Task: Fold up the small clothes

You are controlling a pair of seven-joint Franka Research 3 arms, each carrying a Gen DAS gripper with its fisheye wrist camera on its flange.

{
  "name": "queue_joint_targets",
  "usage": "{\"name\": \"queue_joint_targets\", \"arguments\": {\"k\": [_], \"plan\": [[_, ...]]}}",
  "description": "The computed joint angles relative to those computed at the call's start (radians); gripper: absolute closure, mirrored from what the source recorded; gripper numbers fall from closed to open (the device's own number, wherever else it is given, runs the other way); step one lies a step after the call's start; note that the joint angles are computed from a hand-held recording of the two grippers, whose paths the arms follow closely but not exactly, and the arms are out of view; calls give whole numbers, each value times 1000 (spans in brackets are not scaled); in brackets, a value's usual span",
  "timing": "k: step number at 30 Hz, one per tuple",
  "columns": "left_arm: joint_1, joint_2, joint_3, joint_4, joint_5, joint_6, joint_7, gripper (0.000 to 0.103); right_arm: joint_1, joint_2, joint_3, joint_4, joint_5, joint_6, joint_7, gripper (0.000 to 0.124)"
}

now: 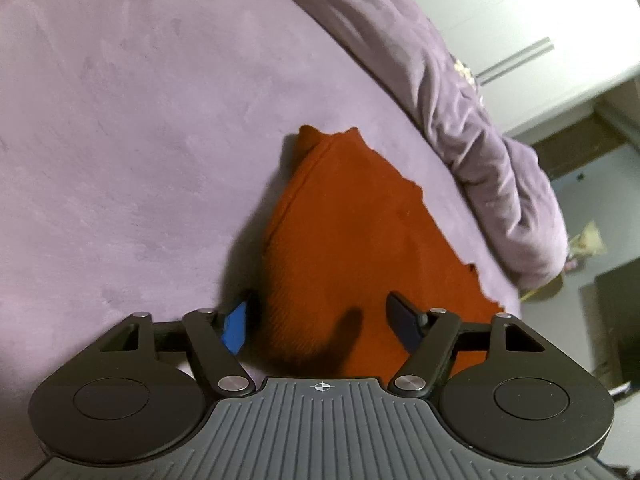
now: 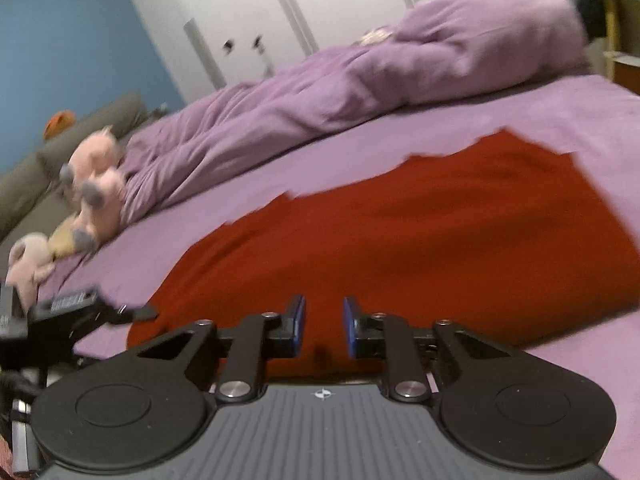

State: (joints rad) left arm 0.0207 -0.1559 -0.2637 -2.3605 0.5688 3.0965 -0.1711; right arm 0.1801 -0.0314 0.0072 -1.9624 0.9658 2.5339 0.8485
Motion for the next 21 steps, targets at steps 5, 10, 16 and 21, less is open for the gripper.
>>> {"name": "queue_joint_targets", "arguments": {"k": [5, 10, 16, 21], "plan": [[-27, 37, 53, -12, -86, 85, 45, 59, 29, 41, 30, 15, -86, 16, 77, 114], [80, 64, -34, -21, -90, 159, 16, 82, 31, 42, 35, -14, -75, 44, 65, 116], [369, 52, -318, -33, -147, 233, 41, 85, 46, 24, 41, -22, -54, 78, 20, 116], [315, 48, -272, -28, -183, 230, 107, 86, 65, 37, 51, -25, -135, 124, 63, 116]]}}
